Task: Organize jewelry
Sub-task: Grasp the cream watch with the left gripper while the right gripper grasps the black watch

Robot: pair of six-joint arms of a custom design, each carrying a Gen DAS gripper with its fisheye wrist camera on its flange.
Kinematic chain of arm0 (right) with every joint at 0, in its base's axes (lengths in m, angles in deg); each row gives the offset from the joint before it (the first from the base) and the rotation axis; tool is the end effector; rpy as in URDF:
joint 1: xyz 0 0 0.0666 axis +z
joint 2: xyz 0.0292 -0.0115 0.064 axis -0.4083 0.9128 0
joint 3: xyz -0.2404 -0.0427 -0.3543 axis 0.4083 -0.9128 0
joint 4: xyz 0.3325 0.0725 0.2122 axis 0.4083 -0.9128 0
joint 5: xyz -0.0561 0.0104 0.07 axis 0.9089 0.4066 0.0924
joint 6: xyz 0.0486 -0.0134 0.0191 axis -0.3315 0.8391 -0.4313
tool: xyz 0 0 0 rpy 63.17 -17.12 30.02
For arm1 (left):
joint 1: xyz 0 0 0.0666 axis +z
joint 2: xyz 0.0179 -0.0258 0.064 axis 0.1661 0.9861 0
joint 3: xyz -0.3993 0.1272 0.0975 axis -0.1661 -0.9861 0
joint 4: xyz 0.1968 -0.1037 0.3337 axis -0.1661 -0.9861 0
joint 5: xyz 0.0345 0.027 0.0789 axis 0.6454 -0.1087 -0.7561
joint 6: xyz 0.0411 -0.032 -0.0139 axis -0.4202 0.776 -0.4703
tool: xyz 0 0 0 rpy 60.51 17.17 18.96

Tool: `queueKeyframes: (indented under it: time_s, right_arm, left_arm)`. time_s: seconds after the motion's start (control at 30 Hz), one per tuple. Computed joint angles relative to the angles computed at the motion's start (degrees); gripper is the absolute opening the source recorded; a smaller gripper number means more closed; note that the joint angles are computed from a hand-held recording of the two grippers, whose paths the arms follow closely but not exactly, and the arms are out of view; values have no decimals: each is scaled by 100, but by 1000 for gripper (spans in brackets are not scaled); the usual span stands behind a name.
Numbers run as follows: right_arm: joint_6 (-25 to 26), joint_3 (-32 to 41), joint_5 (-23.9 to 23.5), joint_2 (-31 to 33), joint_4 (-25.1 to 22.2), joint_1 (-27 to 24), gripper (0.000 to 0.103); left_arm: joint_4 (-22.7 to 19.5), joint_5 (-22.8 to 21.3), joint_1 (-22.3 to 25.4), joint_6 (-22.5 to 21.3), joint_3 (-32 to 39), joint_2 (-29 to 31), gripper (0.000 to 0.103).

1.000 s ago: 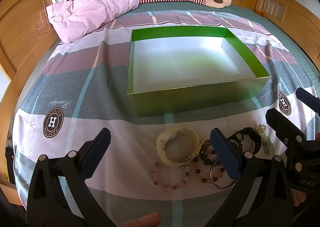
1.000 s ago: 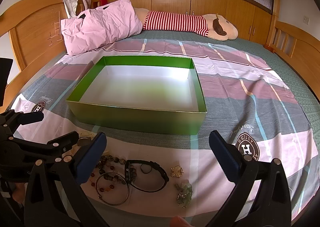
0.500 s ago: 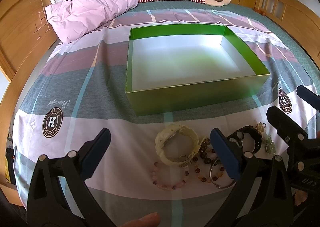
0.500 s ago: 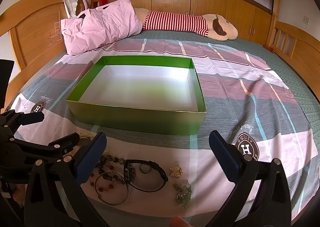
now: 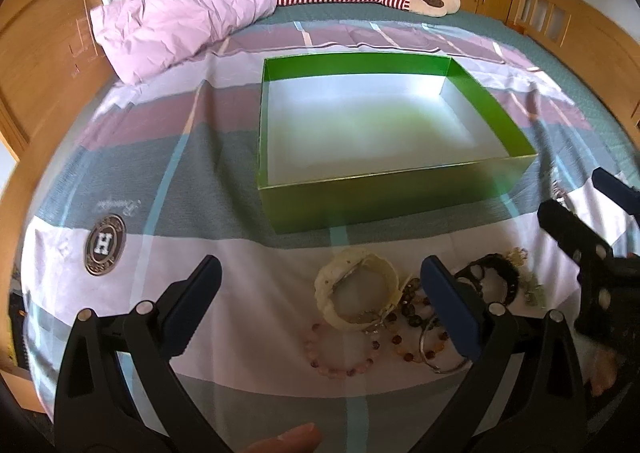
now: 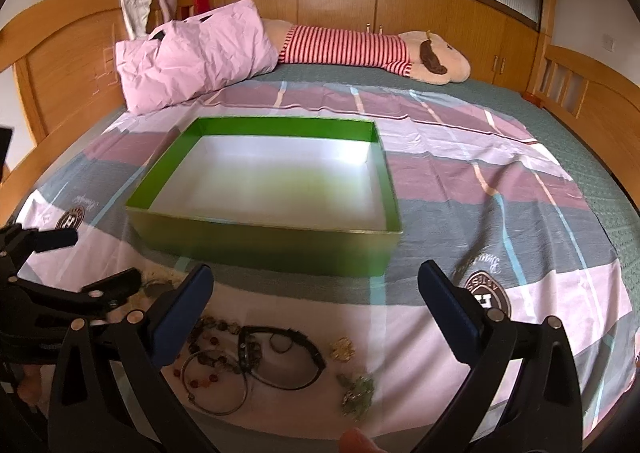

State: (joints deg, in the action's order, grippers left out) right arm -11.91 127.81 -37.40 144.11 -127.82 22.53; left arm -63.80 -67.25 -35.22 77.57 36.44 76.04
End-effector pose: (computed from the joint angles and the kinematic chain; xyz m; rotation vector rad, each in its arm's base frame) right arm 0.3244 0.3194 0.5869 -0.2267 2.2959 0.0597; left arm 0.3225 -0.3011 0.5845 0.0193 2.5245 -0.0207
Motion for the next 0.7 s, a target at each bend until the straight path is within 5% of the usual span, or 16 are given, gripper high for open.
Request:
queueKeyframes:
  time_s: [0.13,0.27,0.43,0.53,0.7]
  right_arm:
    - [65,58,45,37,-340,-103,102]
    - [111,50,-487,144,-791,-208,98]
    - [111,-59,-987,240,-996,-219,61]
    - [-18,-74,-1095,324,-1108,-271,53]
    - [-10,-145,-1292,422,-1152,-288,41]
  left_arm:
    - [40,256,109,-54,-53,-63,101]
    - [89,565,161,-100,-109,-44,101]
    - [-7,880,166,-121,-152,53,87]
    - [38,1055,171,-117,-219,71,76]
    - [68,1038,75,-217,-226,148,75]
